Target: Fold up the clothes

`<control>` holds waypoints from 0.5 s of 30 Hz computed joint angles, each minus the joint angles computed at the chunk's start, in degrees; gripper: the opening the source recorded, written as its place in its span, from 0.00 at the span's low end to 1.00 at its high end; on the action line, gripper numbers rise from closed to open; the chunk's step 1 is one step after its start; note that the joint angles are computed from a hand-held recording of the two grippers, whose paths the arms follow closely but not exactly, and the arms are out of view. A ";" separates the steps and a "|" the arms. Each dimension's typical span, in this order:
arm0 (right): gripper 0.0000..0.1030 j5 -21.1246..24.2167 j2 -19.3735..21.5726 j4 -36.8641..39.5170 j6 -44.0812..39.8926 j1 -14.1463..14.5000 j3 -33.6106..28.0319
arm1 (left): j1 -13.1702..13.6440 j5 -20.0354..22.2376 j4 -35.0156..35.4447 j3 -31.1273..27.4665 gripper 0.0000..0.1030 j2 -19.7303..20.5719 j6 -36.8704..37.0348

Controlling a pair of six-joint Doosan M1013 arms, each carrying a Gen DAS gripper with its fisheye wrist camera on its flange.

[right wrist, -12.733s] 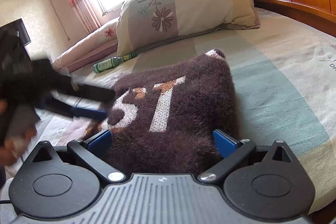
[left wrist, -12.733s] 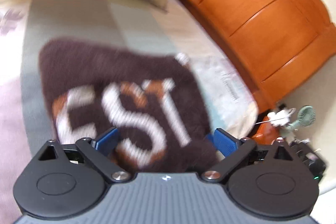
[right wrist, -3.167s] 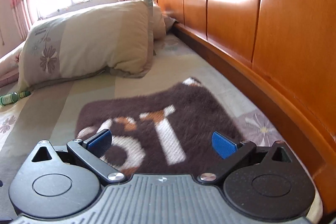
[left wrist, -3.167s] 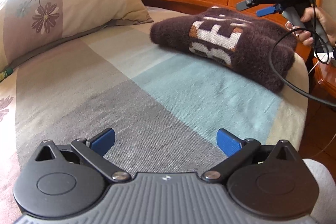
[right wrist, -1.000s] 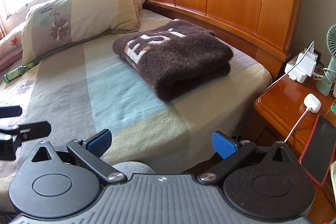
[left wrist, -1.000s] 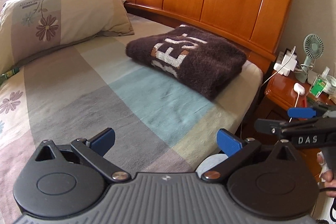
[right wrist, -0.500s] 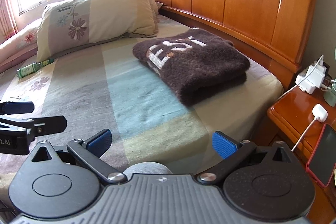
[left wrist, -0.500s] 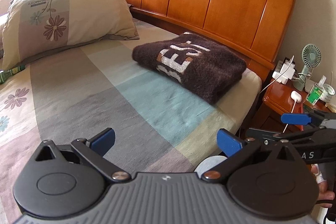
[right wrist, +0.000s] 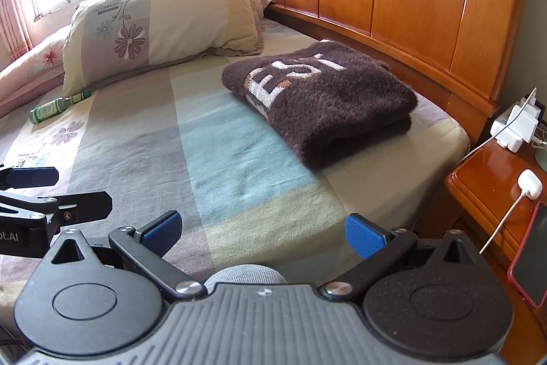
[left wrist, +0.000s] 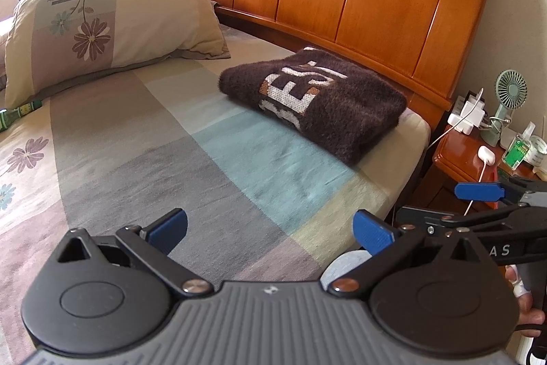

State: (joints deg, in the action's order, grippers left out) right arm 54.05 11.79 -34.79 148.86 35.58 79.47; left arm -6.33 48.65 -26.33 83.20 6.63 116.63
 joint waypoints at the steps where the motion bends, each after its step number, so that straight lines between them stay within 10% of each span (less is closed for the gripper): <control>1: 1.00 -0.06 0.03 0.15 -0.25 -0.06 -0.08 | 0.04 0.27 -0.13 -0.14 0.99 0.11 -0.10; 15: 1.00 -0.16 0.10 0.38 -0.34 -0.28 -0.20 | -0.14 0.80 0.47 -0.81 0.99 0.57 -0.74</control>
State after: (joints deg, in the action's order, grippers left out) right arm 53.90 11.89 -34.40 148.52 35.30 79.28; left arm -6.47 49.45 -25.85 82.39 7.21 115.89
